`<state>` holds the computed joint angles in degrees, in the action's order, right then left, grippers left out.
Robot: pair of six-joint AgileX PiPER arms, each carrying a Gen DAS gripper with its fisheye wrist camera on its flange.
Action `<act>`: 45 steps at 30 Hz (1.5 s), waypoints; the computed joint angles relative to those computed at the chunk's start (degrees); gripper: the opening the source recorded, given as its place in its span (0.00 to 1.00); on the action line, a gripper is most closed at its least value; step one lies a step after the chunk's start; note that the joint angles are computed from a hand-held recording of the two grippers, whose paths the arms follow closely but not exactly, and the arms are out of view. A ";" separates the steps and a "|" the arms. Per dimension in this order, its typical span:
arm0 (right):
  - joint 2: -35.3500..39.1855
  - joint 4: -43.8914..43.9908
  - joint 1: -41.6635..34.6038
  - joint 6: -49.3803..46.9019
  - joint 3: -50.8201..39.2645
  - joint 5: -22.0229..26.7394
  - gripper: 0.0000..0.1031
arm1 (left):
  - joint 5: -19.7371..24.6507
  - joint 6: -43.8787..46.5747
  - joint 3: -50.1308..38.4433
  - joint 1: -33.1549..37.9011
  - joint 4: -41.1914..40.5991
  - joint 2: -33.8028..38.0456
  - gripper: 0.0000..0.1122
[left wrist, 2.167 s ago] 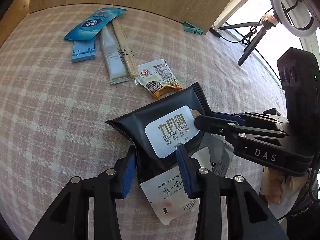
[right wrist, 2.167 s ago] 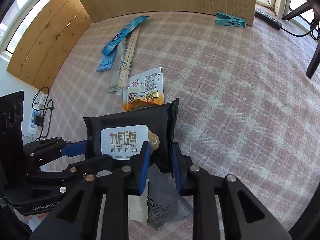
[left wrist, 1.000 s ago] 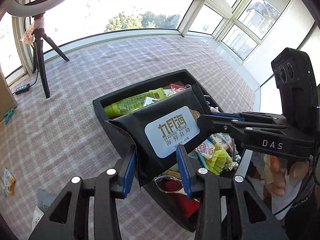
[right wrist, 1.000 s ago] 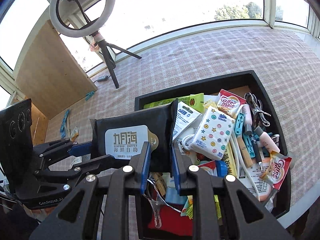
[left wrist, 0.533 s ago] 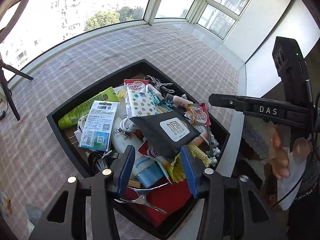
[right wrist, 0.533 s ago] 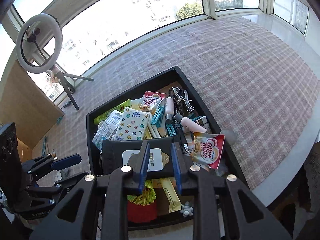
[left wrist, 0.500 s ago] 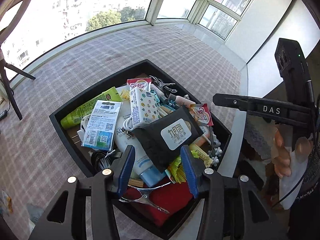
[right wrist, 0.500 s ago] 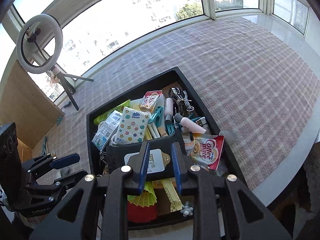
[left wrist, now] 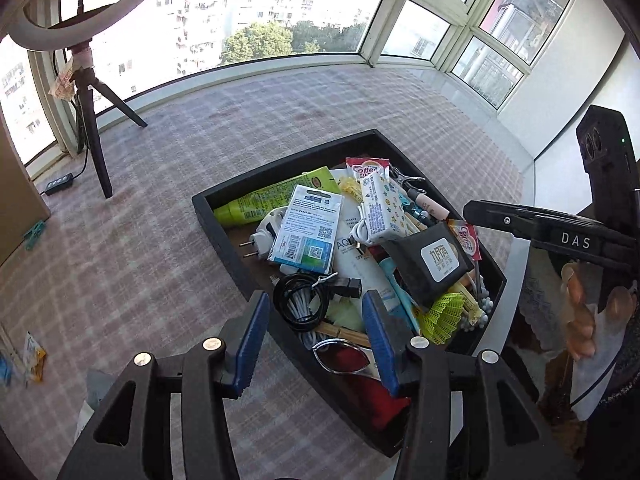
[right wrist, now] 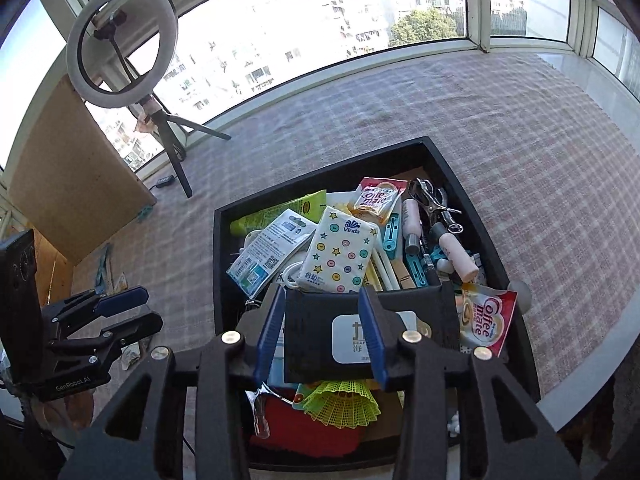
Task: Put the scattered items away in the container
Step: 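Move both open grippers back to the white and grey sachets, then grasp the grey sachet with the right gripper while the left grasps the white sachet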
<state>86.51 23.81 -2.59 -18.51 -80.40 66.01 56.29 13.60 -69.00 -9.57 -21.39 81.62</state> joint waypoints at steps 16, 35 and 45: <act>9.22 -5.19 25.85 7.33 -7.35 -5.88 0.47 | 0.14 17.93 7.64 39.00 -0.81 -2.16 0.53; 24.19 -8.88 51.62 -3.22 -15.41 -2.44 0.53 | 0.24 52.98 23.16 60.47 -1.70 -5.42 0.66; 31.15 -14.72 56.96 -5.01 -20.18 -0.75 0.53 | -6.68 55.46 27.71 50.36 1.36 -6.08 0.67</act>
<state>117.66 9.09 54.37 -23.52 -100.58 65.26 49.62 69.06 -41.29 40.79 -20.03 75.53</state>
